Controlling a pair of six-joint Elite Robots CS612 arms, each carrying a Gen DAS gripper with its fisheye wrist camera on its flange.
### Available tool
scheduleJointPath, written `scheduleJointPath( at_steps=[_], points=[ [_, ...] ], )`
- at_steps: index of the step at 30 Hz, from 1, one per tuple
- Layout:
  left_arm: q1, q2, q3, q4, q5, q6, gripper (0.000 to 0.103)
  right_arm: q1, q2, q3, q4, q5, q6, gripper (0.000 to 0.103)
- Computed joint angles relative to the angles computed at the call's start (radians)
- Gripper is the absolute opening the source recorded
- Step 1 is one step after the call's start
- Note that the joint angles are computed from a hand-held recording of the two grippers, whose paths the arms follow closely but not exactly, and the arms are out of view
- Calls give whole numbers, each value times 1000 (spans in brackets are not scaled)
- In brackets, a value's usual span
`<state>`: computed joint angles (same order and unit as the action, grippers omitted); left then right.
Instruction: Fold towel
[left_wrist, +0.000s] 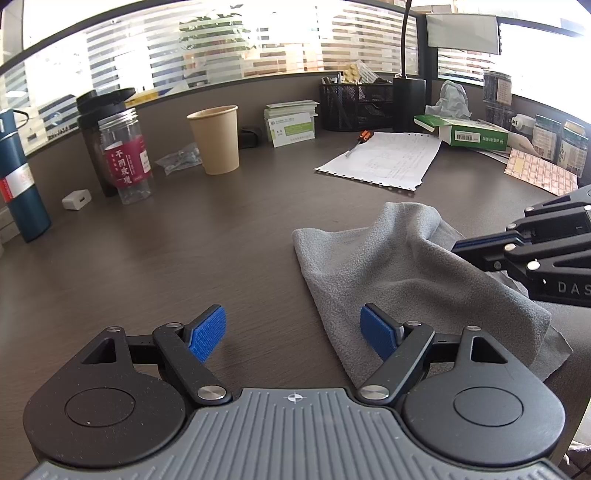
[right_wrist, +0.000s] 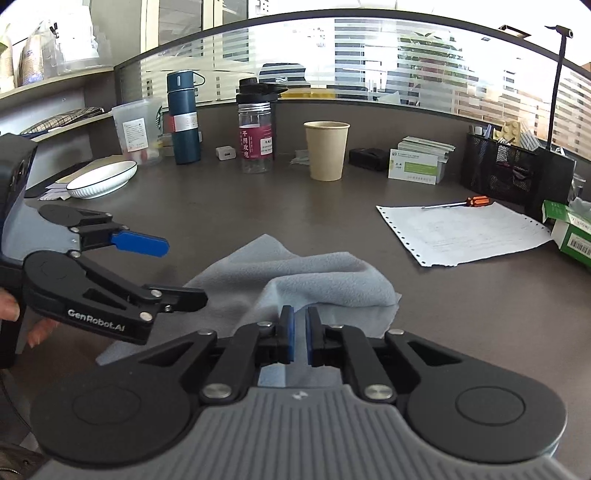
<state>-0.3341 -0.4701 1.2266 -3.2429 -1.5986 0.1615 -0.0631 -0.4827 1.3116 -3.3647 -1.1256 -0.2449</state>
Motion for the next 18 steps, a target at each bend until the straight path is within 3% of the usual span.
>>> scheduleJointPath(
  at_steps=[13, 18],
  points=[
    [0, 1, -1, 0, 0, 2, 85, -1, -8, 18, -16, 61, 40, 18],
    [0, 1, -1, -1, 0, 1, 85, 12, -3, 12, 8, 32, 6, 18]
  ],
)
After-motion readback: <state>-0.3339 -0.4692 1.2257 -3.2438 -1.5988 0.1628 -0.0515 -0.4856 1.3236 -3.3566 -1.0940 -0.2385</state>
